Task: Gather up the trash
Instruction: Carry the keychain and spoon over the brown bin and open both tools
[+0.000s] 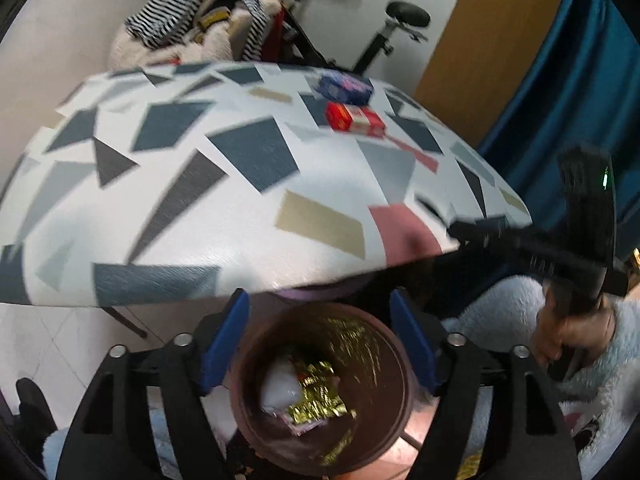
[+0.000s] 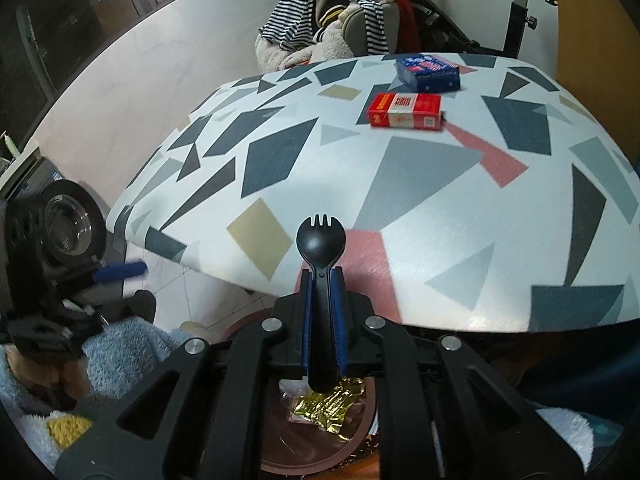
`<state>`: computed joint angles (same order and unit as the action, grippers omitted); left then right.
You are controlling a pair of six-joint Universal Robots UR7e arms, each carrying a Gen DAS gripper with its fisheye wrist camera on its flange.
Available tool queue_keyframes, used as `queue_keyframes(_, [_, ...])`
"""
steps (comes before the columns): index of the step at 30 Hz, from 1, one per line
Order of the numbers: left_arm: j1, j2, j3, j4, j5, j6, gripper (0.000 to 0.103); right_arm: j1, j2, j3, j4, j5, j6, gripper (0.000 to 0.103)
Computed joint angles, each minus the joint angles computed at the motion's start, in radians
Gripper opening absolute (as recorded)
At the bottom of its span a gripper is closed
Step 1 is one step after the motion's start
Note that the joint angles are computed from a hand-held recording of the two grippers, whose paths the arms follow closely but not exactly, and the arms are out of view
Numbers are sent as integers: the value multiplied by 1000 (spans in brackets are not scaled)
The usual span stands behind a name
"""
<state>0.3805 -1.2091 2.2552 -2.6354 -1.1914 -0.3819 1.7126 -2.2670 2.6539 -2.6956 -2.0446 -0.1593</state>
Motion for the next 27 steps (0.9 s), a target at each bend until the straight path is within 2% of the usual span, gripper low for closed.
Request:
queue_keyframes(2, [-20, -13, 5, -2, 53, -10, 82, -16, -5, 17, 0, 23, -9, 13])
queue_keyframes(7, [-47, -31, 16, 10, 138, -16, 87, -29, 27, 57, -19, 46, -38, 13])
queue_keyframes(11, [-45, -45, 21, 25, 160, -42, 89, -49, 31, 76, -9, 79, -56, 13])
queue_keyframes(18, [-39, -56, 23, 45, 183, -78, 90, -29, 124, 85, 1, 49, -51, 14])
queue_keyframes(27, [-37, -64, 27, 62, 189, -101, 90, -42, 135, 100, 21, 55, -58, 14])
